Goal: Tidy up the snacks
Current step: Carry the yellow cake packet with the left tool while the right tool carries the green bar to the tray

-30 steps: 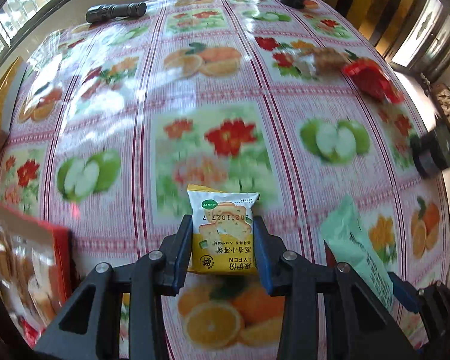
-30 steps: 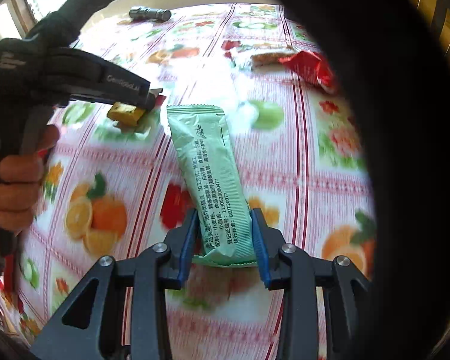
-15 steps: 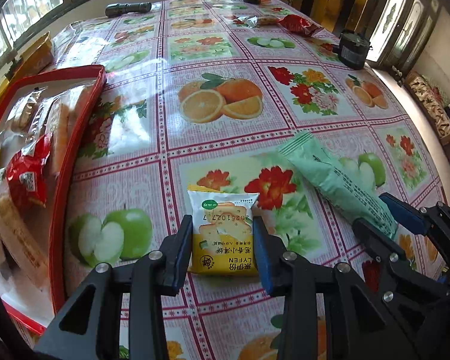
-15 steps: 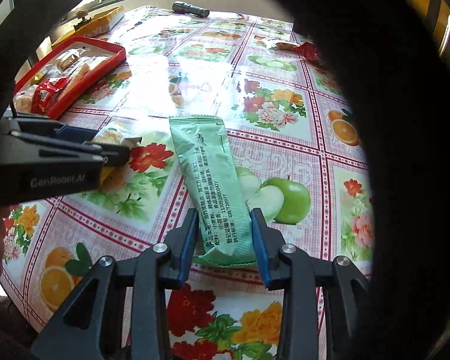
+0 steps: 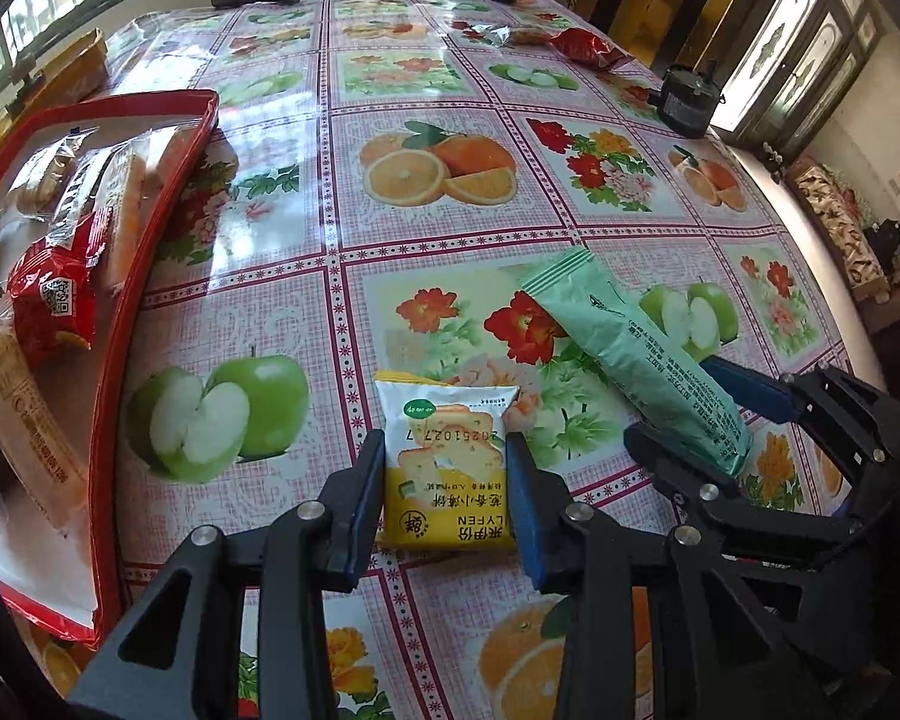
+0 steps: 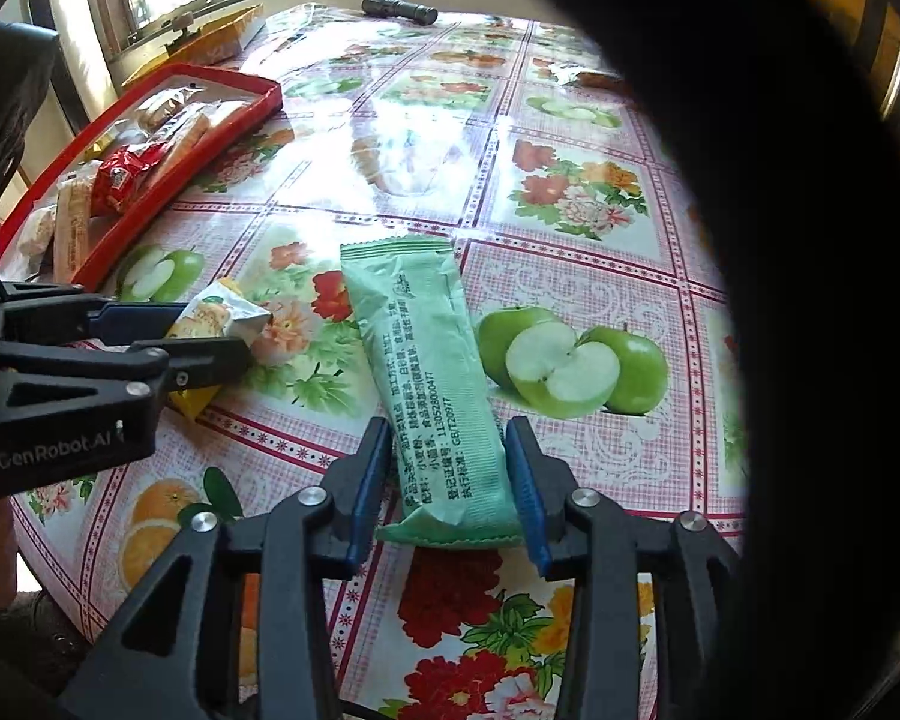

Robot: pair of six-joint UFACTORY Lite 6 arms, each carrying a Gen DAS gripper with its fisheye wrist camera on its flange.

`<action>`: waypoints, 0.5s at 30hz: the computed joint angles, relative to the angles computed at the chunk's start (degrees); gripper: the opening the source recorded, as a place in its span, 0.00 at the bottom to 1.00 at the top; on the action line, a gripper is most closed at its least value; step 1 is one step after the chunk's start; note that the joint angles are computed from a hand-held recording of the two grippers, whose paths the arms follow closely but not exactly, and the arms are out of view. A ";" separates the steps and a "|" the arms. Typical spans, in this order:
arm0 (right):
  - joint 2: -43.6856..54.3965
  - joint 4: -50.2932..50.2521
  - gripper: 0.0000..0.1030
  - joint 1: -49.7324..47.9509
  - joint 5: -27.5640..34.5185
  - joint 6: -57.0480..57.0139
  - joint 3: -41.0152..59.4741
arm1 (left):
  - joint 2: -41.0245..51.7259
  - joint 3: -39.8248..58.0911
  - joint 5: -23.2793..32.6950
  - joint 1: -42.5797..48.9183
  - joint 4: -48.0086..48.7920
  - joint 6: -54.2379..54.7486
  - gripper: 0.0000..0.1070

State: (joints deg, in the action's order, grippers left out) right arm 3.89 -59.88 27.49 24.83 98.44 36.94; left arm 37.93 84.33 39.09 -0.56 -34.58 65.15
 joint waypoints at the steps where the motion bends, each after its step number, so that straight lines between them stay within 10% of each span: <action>1: 1.46 -0.44 0.52 0.12 0.99 -0.23 1.37 | 0.15 0.24 0.05 -0.08 0.12 -0.27 0.35; 4: 4.61 -1.50 0.59 -0.21 1.72 -2.36 4.41 | -0.08 -0.34 -0.69 -0.04 -0.54 0.74 0.35; 8: 2.98 -5.51 0.33 -1.00 -0.82 3.60 2.31 | -1.63 -3.31 -3.56 -0.23 -3.02 3.81 0.35; 15: -3.18 -12.99 0.32 4.54 2.38 18.33 -3.81 | -5.10 -9.93 -7.52 0.62 -12.48 14.16 0.35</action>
